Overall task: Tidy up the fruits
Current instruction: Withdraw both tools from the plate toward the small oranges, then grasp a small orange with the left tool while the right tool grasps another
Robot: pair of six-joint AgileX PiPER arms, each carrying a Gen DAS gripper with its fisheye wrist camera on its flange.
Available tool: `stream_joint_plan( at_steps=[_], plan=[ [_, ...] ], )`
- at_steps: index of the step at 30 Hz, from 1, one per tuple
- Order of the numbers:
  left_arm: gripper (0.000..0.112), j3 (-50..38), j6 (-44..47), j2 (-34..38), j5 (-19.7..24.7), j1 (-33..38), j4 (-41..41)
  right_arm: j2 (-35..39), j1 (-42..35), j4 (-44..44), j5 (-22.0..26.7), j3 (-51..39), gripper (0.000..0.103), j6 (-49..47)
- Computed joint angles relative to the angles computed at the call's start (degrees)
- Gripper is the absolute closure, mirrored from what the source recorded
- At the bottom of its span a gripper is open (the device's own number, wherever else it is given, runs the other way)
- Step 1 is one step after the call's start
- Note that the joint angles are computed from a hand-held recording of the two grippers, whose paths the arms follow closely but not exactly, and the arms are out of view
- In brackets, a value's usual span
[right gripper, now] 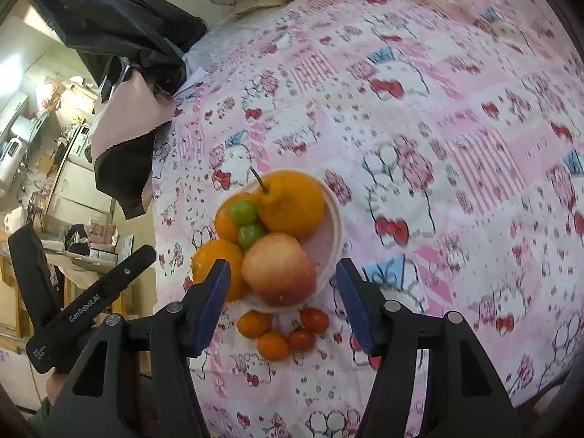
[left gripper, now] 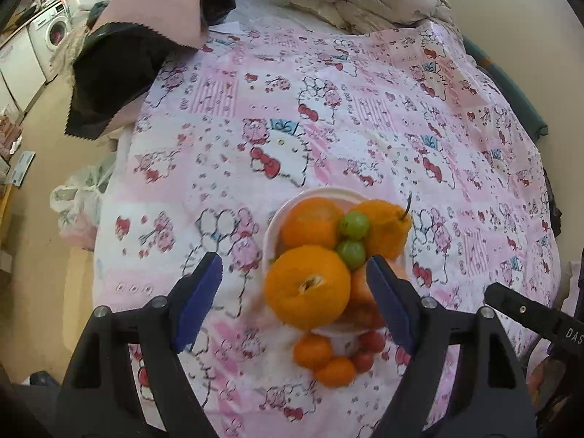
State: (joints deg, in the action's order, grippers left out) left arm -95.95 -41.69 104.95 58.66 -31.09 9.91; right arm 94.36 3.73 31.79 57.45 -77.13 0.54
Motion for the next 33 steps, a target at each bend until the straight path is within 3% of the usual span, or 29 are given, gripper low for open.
stream_joint_plan(
  at_steps=[9,13,17,24,28,33],
  plan=[
    [0.034,12.1,-4.8,-8.4,-0.9,-4.1,4.8,-7.2,-0.4,0.8,-2.1,9.9,0.034,0.1],
    [0.034,18.2,-7.2,-13.1,-4.4,-5.6,6.6,-8.1,0.8,0.7,-3.2,12.5,0.034,0.9],
    [0.034,20.4,-11.2,-14.5,-4.3,-7.7,11.5,-7.5,2.4,1.5,-4.1,14.2,0.033,1.3],
    [0.034,23.3,-11.2,-15.3,-5.8,-6.0,9.4,-4.8,6.5,1.1,-6.3,15.5,0.033,3.0],
    [0.027,24.4,-10.2,-15.3,-6.8,-4.4,6.1,-2.9,7.7,2.2,-7.8,16.7,0.033,2.4],
    [0.027,23.2,-10.9,-13.6,-4.1,-3.8,6.5,0.8,7.0,6.4,-8.1,17.2,0.033,-0.3]
  ],
)
